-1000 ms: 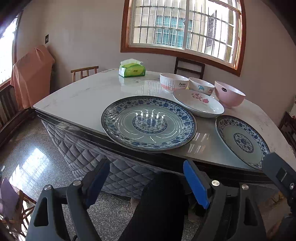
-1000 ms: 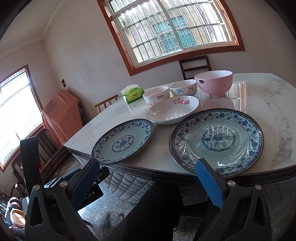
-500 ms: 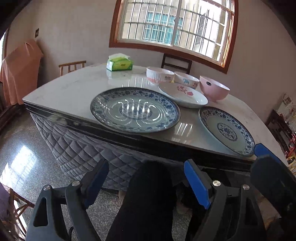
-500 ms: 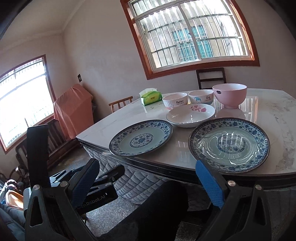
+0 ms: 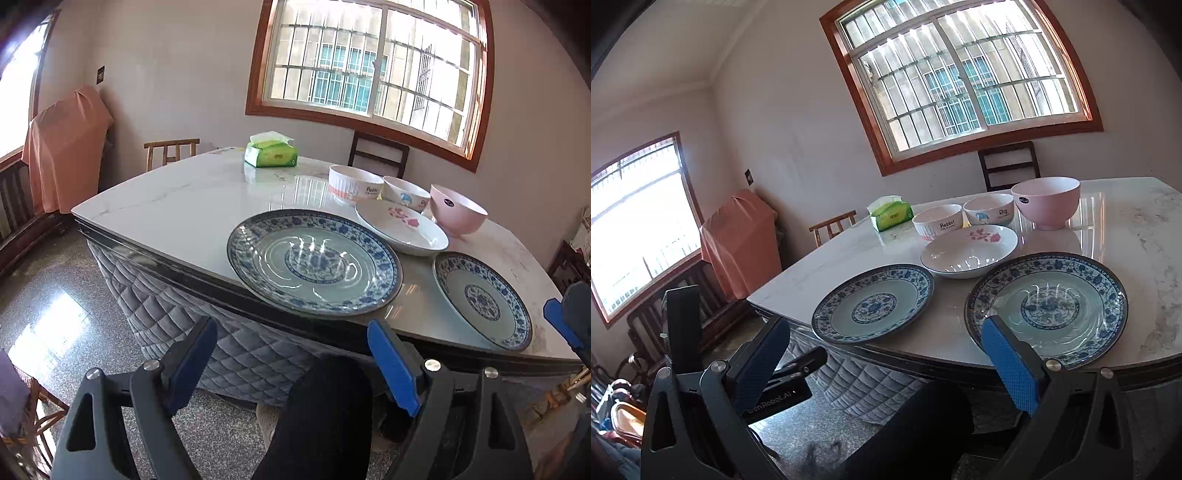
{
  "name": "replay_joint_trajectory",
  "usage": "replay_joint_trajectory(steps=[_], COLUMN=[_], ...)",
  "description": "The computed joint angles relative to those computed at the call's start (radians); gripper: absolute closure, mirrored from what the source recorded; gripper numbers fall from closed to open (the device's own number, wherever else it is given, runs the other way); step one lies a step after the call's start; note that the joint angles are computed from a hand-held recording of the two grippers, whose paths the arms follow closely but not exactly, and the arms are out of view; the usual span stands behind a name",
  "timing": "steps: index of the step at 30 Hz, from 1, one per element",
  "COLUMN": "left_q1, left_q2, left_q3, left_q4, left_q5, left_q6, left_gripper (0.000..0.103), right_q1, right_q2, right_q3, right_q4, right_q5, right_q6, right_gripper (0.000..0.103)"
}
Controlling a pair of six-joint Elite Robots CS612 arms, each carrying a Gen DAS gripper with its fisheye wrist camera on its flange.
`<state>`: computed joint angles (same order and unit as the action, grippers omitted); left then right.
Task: Organize plates and bowls
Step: 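Move the left tool toward the blue-and-white plate, then close the left tool on the rim of the blue-and-white plate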
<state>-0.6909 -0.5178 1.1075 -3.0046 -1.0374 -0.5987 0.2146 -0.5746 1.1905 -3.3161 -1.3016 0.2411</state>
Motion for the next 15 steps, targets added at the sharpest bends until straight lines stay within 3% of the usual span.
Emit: replay_joint_trajectory(steps=[4, 7, 12, 15], left_q1=[0.003, 0.015, 0.032, 0.045], left_q2=[0.012, 0.023, 0.044, 0.057], left_q3=[-0.044, -0.084, -0.151, -0.189], left_q4=[0.046, 0.103, 0.189, 0.235], left_q5=[0.072, 0.057, 0.049, 0.025], left_q6=[0.024, 0.042, 0.049, 0.045], left_gripper=[0.017, 0.017, 0.017, 0.017], right_q1=[0.004, -0.004, -0.013, -0.009], right_q2=[-0.003, 0.009, 0.062, 0.1], right_q3=[-0.057, -0.128, -0.257, -0.34], right_q4=[0.117, 0.235, 0.353, 0.446], right_q5=[0.01, 0.11, 0.211, 0.195], right_q6=[-0.083, -0.136, -0.1, -0.109], right_gripper=[0.0, 0.0, 0.0, 0.0])
